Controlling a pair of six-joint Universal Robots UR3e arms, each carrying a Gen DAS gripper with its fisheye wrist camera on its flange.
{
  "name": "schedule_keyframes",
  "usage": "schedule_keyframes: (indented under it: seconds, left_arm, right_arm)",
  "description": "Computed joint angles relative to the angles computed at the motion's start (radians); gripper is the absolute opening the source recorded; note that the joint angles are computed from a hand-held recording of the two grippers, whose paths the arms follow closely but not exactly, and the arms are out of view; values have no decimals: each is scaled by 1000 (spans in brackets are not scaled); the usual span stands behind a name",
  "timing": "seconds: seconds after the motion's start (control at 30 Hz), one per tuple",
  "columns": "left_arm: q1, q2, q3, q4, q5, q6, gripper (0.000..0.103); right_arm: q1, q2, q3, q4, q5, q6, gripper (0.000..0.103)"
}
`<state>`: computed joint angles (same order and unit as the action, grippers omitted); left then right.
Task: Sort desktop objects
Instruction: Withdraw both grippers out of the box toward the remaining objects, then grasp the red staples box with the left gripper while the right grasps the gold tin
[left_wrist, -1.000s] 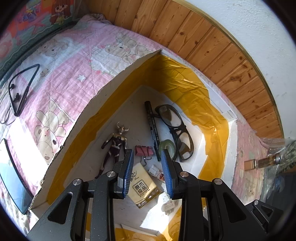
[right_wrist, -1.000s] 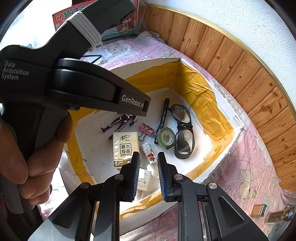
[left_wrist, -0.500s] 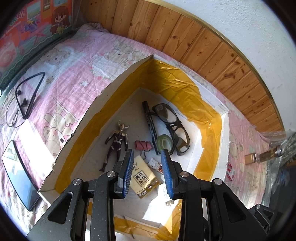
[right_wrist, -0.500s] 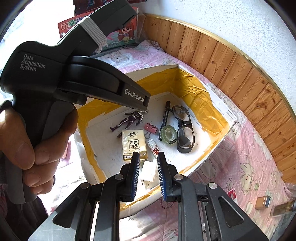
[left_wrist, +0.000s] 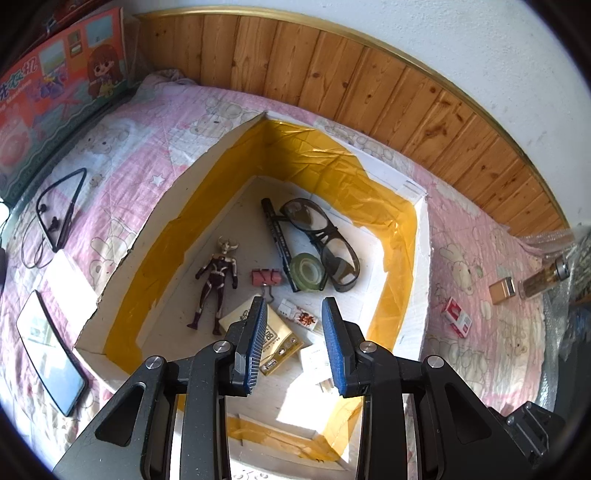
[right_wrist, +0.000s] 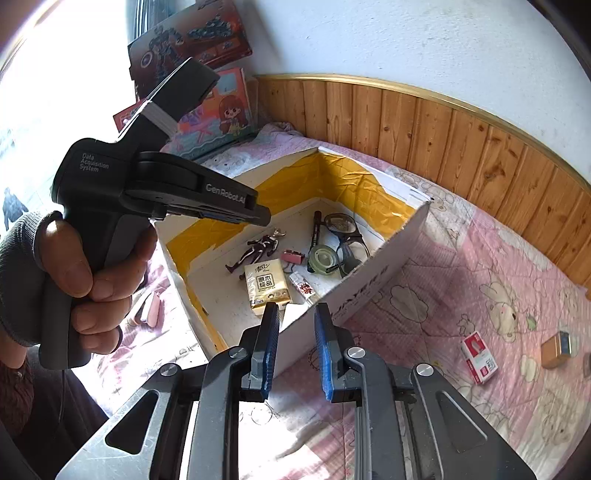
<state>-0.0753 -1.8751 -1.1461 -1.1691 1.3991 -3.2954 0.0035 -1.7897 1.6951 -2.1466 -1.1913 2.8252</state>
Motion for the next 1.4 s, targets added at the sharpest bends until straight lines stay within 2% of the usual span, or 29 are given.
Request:
schedule_keyframes:
  seconds: [0.33,0.53,0.67,0.93,1.03,1.13,1.2,1.4]
  left_arm:
    - [-87,50,-56,69,34,10,32]
    - [-154,40,-46,110,45,17,33]
    - [-209,10,-11,124,39,28,34]
    - [-321,-87,88,139,30,63,35]
    - [-354,-142,132,118,29,61,36]
    - [-371,-211,186,95,-14,29,44]
    - [-379,-278,254,58,-49,13,48]
    - [-413,-558,629,-129,-100,-61,52]
  right_arm:
    - [-218,-113,81,141,157,-78,21]
    - [-397,-150,100,251,215,-135,21]
    - [-502,-155,101,291,209,-169,22]
    - [-682,-74,96,272,121,-148,24]
    - [-744,-41,85,272,124,-161,28]
    - [-778,-14,74,243,112,-163,31]
    - [-797,13,61,210,103,-154,44]
    - [-838,177,-27,81,58,-104,63]
